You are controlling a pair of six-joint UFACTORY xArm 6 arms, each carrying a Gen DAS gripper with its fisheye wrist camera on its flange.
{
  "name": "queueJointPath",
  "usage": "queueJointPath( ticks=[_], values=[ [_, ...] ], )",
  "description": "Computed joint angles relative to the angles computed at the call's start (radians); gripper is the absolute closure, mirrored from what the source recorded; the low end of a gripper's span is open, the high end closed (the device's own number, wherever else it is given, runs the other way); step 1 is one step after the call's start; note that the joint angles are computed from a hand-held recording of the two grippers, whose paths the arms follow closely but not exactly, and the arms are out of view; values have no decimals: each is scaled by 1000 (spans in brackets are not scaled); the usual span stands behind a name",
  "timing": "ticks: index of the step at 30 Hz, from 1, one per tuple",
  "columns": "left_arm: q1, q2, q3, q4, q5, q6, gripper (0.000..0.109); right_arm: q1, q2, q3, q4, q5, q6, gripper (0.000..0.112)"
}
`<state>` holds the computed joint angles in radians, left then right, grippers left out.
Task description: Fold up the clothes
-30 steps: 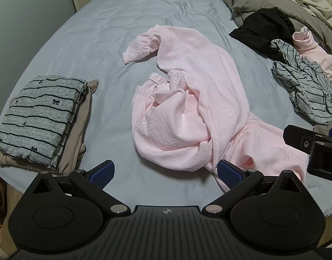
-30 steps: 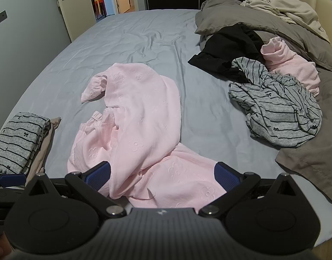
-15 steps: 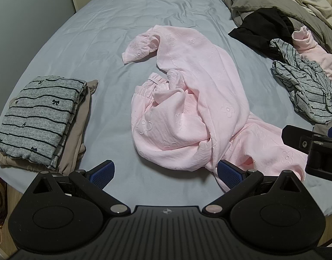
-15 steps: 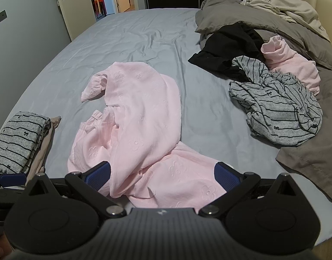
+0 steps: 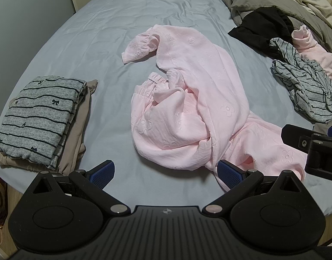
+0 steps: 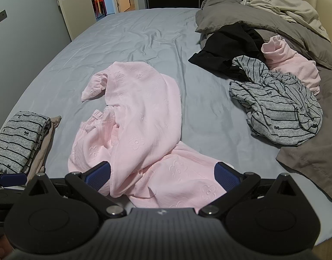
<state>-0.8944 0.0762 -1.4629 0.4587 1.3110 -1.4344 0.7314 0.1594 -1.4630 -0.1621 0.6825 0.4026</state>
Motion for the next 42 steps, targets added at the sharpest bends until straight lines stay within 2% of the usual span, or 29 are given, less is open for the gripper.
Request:
queueJointPath(
  ticks=[25,28,31,38,42],
  values=[
    [9,19,-9,-5,15,25,6,0,5,0,6,-1,-15,10],
    [23,35,-9,0,14,46,6,-5,16,9,-10,-34,-26,10],
    [37,35,20,14,-28,64,6,-13,35,14,-41,-59,-31,10],
    [56,45,38,15,-36,99,6,-34,67,30,33,-94,-103,10],
    [61,56,37,20,-27,113,6,-32,84,36,18,-131,-133,10]
  ],
)
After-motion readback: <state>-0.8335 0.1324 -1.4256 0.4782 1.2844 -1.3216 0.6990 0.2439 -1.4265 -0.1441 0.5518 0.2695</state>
